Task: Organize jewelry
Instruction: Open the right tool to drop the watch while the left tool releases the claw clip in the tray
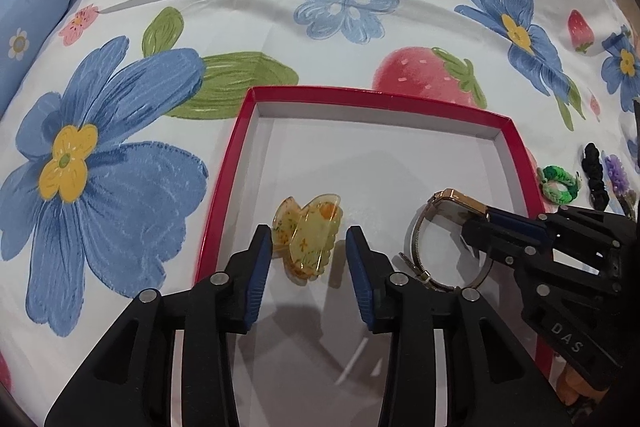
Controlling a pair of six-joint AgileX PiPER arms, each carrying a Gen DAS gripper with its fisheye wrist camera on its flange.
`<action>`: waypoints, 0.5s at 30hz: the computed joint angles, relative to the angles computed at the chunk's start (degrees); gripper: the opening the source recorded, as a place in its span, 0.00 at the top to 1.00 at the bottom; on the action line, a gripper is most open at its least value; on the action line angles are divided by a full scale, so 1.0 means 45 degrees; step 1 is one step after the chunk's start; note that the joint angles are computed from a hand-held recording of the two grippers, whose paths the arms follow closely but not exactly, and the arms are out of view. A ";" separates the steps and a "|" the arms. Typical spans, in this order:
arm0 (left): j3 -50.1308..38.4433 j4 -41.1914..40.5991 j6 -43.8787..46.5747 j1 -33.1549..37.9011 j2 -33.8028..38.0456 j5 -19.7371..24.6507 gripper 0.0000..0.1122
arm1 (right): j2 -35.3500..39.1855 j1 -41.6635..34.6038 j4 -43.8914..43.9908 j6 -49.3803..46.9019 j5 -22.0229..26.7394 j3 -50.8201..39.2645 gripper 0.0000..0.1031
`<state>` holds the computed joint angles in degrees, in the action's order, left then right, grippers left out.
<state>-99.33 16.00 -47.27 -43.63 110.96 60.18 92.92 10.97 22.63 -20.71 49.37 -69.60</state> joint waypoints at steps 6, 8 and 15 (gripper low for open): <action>0.0255 0.0221 -0.0335 -0.0118 -0.0389 -0.0026 0.58 | -0.0315 -0.0409 0.0597 -0.0259 0.0234 0.0018 0.73; 0.0386 0.0308 -0.0503 -0.0204 -0.0623 -0.0002 0.57 | -0.0675 -0.0635 0.0867 -0.0411 0.0303 0.0163 0.71; 0.1144 0.0912 -0.1728 -0.1049 -0.1856 -0.0037 0.51 | -0.2424 -0.2048 0.2037 -0.1291 0.0846 0.1120 0.67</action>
